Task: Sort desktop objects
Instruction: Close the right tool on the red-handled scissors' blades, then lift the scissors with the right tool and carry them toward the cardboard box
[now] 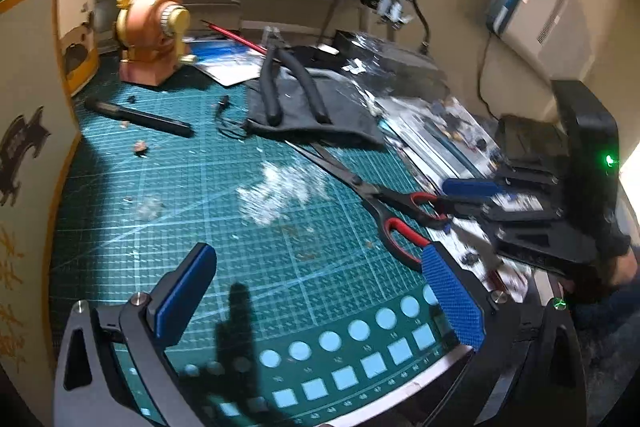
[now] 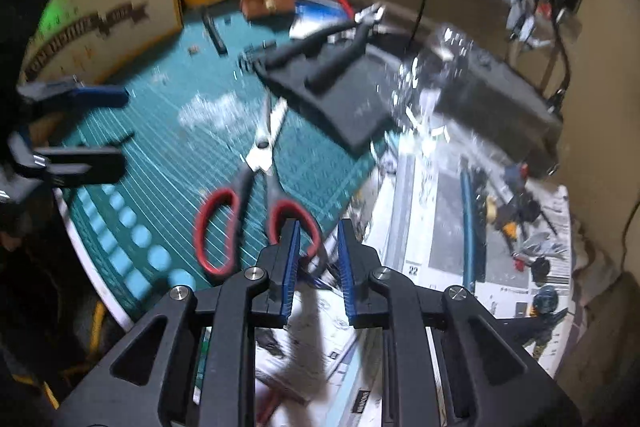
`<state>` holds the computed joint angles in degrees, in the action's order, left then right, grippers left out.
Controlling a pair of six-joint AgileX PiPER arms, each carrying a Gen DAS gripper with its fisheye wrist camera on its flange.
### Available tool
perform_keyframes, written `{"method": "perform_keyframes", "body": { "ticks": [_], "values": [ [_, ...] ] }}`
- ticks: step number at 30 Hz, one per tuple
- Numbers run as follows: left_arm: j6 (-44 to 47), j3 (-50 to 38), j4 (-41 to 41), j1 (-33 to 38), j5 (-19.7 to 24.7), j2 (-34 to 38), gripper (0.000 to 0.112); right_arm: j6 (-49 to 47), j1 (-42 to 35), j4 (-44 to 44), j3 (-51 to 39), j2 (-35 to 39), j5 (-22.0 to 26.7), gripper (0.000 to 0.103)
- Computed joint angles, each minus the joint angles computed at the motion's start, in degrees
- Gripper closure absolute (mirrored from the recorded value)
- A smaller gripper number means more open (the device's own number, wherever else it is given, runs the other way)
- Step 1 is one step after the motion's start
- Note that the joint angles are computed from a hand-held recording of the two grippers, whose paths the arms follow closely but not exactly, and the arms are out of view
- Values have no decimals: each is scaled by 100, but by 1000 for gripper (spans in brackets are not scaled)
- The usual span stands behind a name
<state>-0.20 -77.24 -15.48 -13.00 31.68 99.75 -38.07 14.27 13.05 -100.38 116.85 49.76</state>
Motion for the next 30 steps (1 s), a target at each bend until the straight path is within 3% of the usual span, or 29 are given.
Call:
{"method": "perform_keyframes", "body": {
  "ticks": [4,11,13,17,19,21,23,24,25,30],
  "values": [
    [17,0,-108,19,81,6,9,-305,25,75,-14,127,-109,87],
    [697,75,-1082,230,265,-61,9,-97,282,-306,-659,412,698,95],
    [880,99,-1399,290,320,-20,9,-36,304,-35,-195,197,310,95],
    [2155,327,-3045,622,482,61,9,-103,193,844,764,-323,-555,95],
    [2738,460,-3749,742,569,67,10,-142,147,1113,969,-480,-758,95],
    [2803,438,-3791,686,615,85,21,-137,139,1254,1223,-678,-989,95],
    [2344,286,-3207,461,563,103,62,-160,141,1343,1377,-815,-1091,95],
    [2201,221,-3006,356,560,139,68,-190,137,1389,1440,-882,-1098,95],
    [2187,181,-3034,313,605,176,73,-172,152,1372,1500,-944,-1143,95],
    [2786,246,-4122,347,711,380,73,-210,180,1470,1440,-1032,-1155,95]
  ]
}}
